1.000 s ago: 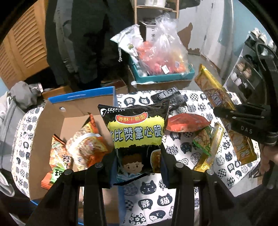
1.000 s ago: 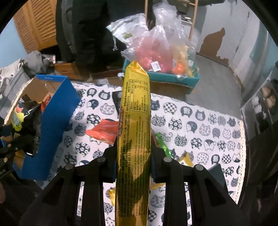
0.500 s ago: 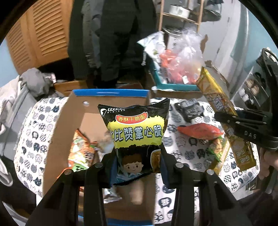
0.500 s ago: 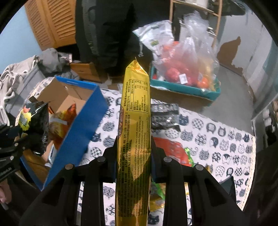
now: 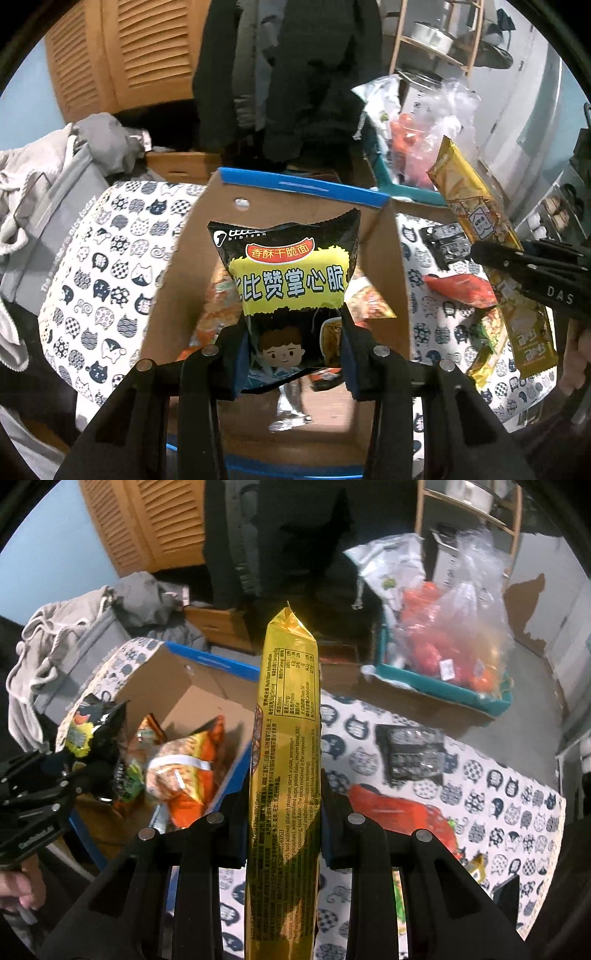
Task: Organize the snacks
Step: 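Lower both packs into the box and open both grippers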
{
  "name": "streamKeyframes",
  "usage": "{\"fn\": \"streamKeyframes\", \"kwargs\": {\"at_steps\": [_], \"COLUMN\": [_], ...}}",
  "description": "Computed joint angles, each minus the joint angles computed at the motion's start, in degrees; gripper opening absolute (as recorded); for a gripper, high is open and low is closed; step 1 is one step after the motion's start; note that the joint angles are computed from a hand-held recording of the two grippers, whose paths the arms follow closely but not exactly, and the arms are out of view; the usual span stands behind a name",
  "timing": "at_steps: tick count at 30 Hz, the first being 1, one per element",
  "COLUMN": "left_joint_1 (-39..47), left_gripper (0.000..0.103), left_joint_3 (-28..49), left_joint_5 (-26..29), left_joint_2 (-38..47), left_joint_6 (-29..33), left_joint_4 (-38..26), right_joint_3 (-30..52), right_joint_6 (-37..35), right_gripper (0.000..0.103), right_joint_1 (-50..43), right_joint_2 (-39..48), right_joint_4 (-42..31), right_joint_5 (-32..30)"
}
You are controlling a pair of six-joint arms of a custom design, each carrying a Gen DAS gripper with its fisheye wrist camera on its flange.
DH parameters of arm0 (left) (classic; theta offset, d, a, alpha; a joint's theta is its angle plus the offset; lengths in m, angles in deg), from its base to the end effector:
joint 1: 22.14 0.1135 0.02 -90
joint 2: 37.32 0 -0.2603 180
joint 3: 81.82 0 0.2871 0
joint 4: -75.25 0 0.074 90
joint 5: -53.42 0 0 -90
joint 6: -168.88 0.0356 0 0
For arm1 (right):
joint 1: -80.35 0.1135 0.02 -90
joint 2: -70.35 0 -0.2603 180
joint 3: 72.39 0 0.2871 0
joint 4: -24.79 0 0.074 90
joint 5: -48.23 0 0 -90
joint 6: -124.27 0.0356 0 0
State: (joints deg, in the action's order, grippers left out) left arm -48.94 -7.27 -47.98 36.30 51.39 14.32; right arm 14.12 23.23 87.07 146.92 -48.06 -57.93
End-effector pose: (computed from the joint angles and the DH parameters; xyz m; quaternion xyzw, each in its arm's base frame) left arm 0.2603 -0.1236 0.2736 -0.0315 0.9610 -0.0321 0.2729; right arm 0.2884 0.0440 0.3199 -0.1811 0.9459 0.1278 0.2369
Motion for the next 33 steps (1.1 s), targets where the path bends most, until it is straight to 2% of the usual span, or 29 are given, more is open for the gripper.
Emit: {"fn": "streamKeyframes", "kwargs": {"at_steps": [17,19,24,33], "left_joint_1": [9.3,9.8,10.0,12.9], "left_gripper": [0.043,0.047,0.065,0.068], "left_joint_3": [-4.8,-5.0,-5.7,-5.8], "left_joint_5": [0.7,0.6,-0.5,0.7], "left_joint_2": [-2.4,-2.5,-4.4,-5.7], "left_joint_6": [5.6,5.5,5.6,6.3], "left_joint_4": [0.1,-0.3,-0.5,-1.0], "right_joint_3": [5.1,5.8,7.0,8.1], "right_joint_6": [9.5,10.5,12.0,13.4], "right_gripper": [0.026,0.026,0.026,0.028], "right_joint_1": [15.7,17.2,20.1,22.7], "right_joint_2": [6.4,7.2,8.9,11.3], "right_joint_4": [0.5,0.5,0.4,0.7], "right_joint_5": [2.6,2.7,2.6,0.8]}}
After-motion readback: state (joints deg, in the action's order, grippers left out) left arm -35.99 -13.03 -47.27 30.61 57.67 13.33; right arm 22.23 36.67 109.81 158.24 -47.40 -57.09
